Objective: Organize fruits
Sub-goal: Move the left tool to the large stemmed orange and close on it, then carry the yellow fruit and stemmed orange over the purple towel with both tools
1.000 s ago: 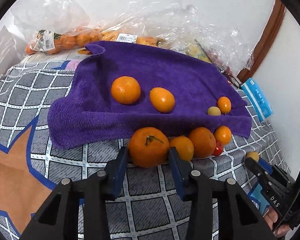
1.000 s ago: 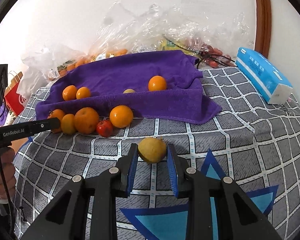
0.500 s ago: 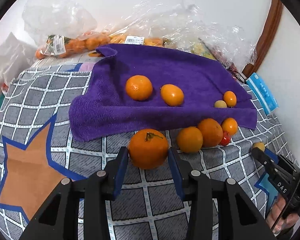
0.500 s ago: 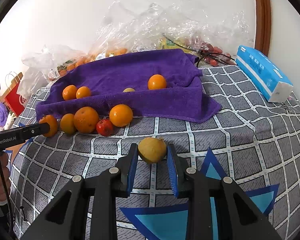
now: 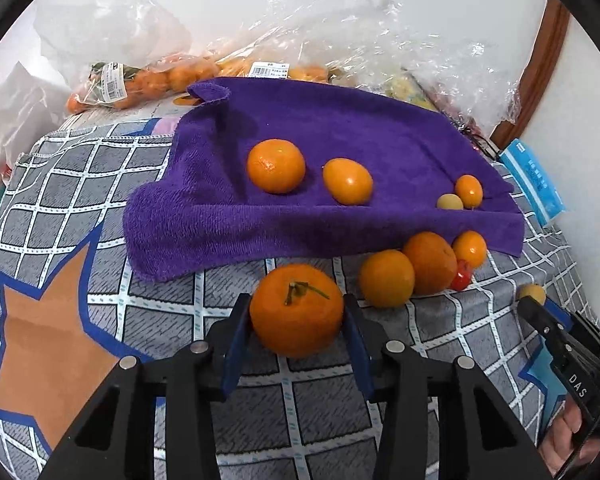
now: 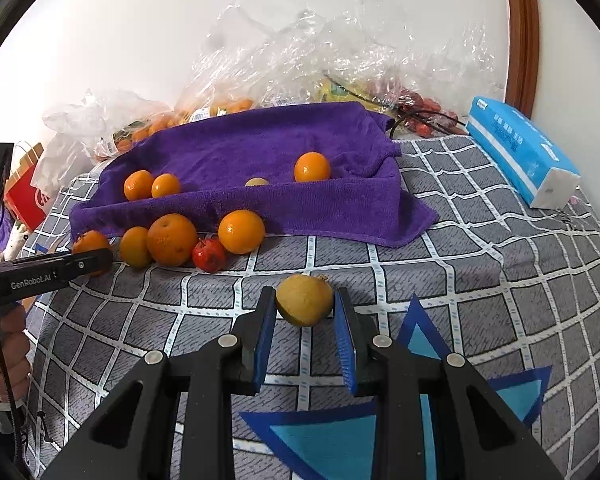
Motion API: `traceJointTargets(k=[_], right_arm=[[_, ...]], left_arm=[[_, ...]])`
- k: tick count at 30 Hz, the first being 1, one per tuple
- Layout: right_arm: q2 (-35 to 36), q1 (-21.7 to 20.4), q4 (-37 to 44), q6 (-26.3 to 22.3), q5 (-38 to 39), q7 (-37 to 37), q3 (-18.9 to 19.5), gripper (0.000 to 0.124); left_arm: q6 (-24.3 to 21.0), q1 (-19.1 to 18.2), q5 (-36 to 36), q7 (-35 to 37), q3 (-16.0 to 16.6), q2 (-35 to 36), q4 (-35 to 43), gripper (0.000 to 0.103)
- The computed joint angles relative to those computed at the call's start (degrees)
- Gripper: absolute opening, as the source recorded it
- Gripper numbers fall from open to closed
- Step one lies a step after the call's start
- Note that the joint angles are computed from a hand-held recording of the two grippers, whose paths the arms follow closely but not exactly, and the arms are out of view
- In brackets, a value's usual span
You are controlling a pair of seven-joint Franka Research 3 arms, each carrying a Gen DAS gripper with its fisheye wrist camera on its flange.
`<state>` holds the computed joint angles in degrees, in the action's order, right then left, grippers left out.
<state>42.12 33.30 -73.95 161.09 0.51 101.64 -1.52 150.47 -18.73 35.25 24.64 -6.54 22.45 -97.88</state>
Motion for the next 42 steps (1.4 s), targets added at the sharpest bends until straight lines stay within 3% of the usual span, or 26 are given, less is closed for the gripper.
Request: traceJointTargets(k=[9,22,31,42], right_arm=[[-6.04,0.80,-5.74,1.00,-0.31,0.30,0.46,0.029],[-13.66,3.82,-8.83,0.45,-7.10,9.66,-2.72,0.029],[-13.49,1.72,-6.40,-2.63,-8.20,9.70,-0.35,0.029],[-9.03,-0.08,0.84,-6.71,-5.69,4.69,1.44,0.029]], left_arm=[[0.72,0.11,-0.28,-1.00,-1.23,-4.67,-4.23,0.042],[-2.21,0.44,0.93,-2.37,-3.58,-12.66,-8.32,0.042],[-3.83,0.89,2.40,-3.91,-4.86,-14.90,-7.79,0.042],[-4.04,1.13,0.82,-2.61,-4.33,-11.71,-3.37,0.042]])
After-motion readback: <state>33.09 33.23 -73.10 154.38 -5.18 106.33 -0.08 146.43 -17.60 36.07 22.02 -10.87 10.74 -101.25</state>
